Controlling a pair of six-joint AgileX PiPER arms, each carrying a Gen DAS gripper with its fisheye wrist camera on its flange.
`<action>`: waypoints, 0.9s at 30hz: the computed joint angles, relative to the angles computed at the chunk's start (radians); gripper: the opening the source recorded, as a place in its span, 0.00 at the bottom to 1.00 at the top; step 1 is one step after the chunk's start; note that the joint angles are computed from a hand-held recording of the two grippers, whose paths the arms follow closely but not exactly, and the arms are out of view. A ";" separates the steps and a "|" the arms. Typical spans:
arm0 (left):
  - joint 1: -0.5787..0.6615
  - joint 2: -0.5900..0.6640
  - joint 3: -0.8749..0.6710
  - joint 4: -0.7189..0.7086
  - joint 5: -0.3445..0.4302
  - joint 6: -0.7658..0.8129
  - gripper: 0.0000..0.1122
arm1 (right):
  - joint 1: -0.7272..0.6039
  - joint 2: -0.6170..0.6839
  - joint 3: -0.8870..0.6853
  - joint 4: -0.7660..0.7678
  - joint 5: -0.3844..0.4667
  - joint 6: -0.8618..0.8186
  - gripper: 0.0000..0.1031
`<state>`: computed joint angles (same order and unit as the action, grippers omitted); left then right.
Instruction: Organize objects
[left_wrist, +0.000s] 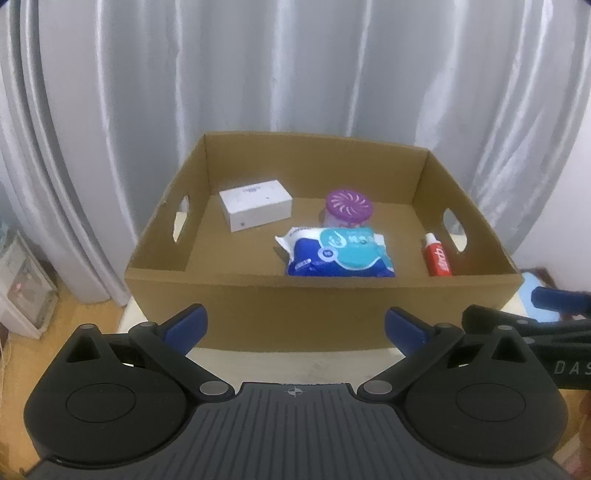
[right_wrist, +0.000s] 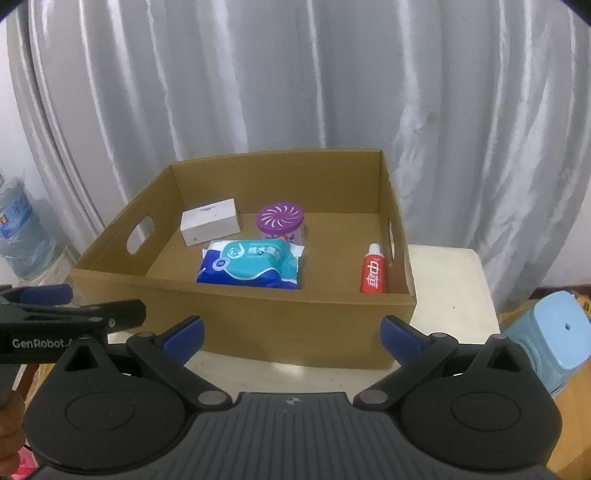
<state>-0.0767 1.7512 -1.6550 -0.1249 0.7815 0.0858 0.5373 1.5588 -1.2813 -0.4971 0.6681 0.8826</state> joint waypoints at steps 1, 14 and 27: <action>0.000 0.002 -0.001 -0.001 0.000 0.000 0.91 | 0.000 0.001 0.000 -0.001 -0.001 0.002 1.00; -0.003 0.026 -0.025 0.024 0.016 -0.022 0.91 | -0.008 0.026 -0.015 0.002 0.002 -0.002 1.00; -0.008 0.031 -0.039 0.040 0.021 -0.043 0.91 | -0.009 0.027 -0.015 -0.002 0.003 0.006 1.00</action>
<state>-0.0847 1.7818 -1.6938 -0.0847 0.8030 0.0432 0.5281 1.5860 -1.2963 -0.4992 0.6714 0.8885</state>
